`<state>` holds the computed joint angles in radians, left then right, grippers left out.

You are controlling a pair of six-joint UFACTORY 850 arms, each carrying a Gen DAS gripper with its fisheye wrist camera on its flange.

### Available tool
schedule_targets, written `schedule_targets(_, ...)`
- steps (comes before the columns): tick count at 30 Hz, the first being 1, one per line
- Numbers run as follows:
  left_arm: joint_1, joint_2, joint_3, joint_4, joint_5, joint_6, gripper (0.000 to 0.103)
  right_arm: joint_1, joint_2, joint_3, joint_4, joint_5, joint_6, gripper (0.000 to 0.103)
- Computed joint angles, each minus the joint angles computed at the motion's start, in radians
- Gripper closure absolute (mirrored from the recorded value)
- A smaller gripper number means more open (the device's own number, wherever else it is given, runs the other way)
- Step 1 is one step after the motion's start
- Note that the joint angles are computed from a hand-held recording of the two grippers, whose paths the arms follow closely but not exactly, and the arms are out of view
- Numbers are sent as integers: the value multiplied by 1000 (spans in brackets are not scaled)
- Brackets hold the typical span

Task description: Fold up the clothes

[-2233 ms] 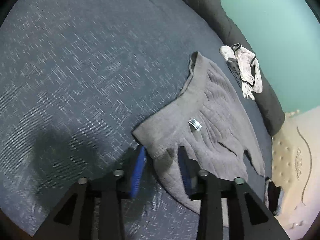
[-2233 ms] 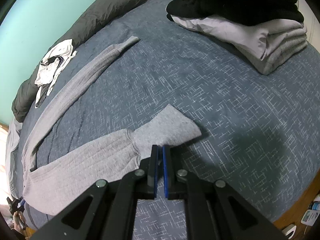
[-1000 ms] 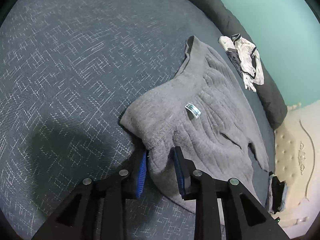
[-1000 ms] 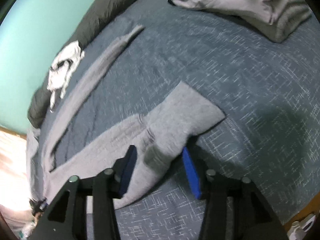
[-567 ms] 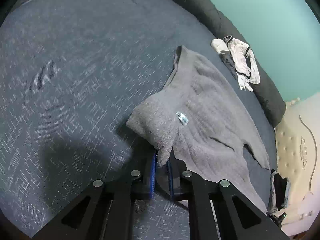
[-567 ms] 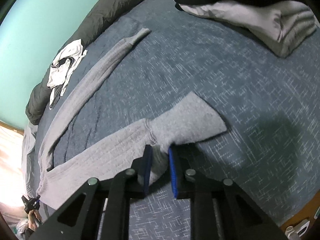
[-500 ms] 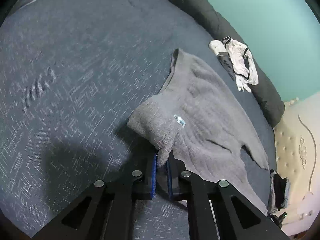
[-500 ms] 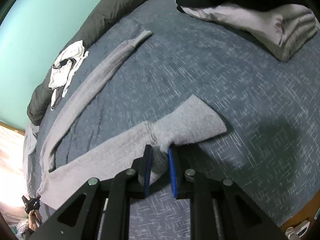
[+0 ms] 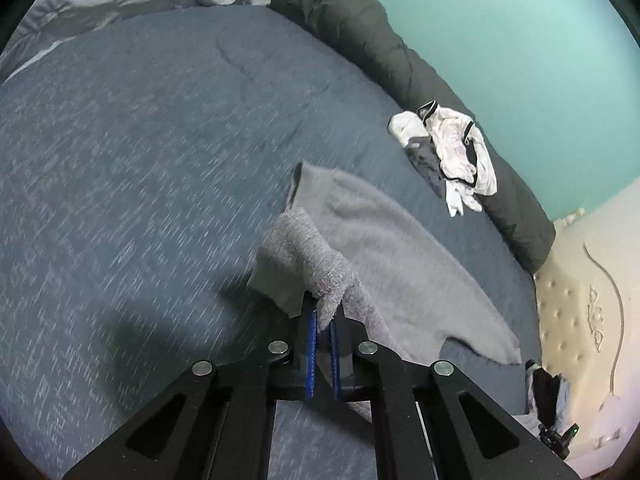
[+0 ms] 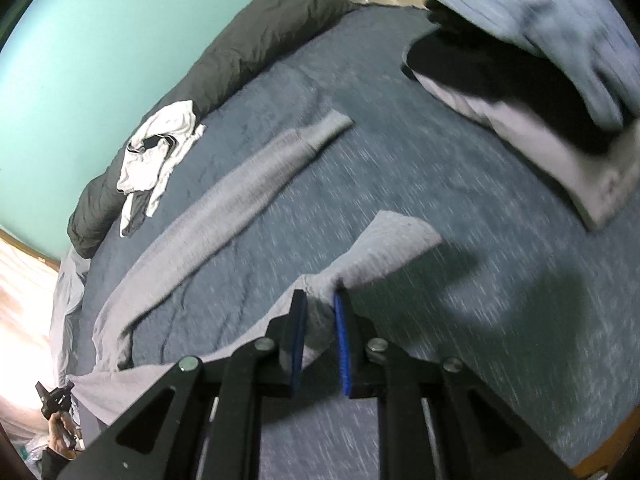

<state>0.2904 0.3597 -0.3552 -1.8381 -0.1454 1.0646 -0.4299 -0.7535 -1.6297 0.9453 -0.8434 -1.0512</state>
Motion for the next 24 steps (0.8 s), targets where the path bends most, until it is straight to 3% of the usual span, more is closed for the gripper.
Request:
schedule_targets(12,12,-173,-194,-38,24,54,98,86,-128,-269,-46,-3,187,91)
schedule_targets(24,10,-380,-374,-124,36,132,98,153,-371,-703,-188,-45,446,91)
